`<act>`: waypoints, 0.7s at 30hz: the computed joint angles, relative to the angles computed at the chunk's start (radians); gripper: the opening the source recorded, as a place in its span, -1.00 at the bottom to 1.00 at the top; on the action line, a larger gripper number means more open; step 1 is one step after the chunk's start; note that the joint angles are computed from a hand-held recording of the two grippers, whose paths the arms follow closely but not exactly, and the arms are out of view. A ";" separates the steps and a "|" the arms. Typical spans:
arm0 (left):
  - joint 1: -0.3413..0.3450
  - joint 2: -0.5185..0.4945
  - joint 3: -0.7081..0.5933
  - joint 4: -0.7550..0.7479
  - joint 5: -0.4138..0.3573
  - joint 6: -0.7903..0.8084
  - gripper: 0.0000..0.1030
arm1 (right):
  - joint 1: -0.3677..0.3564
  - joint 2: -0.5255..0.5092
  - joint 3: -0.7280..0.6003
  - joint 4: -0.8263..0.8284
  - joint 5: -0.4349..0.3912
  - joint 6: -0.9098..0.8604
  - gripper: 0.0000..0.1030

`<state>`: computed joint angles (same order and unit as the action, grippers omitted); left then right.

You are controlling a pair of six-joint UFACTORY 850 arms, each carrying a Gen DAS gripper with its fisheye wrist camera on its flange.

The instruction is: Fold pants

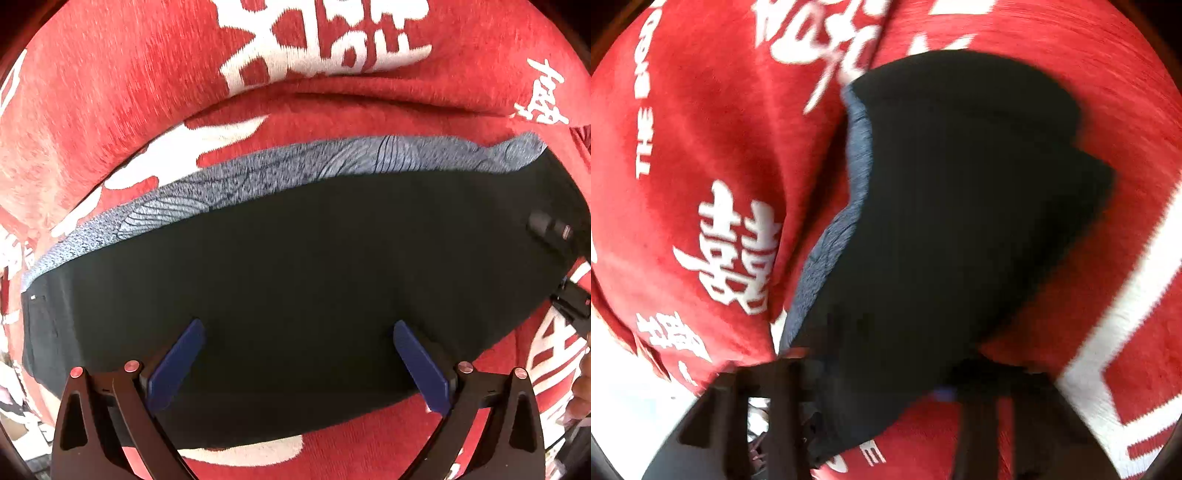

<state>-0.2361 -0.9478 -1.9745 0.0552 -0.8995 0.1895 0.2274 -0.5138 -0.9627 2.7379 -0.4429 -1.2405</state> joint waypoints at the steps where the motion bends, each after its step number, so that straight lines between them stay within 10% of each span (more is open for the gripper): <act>1: -0.009 0.008 0.002 -0.003 0.006 -0.015 1.00 | -0.001 0.006 0.016 0.027 -0.026 -0.008 -0.63; 11: -0.051 -0.067 -0.125 0.043 0.000 -0.092 1.00 | -0.010 -0.035 0.004 0.048 -0.076 -0.027 -0.54; 21: -0.094 -0.121 -0.130 0.190 0.123 -0.245 1.00 | 0.063 0.055 -0.117 0.209 0.215 -0.501 -0.70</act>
<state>-0.3299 -1.0689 -2.1048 0.2452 -0.7761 -0.0555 0.2908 -0.4584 -1.0797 2.9467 -0.2279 -1.7413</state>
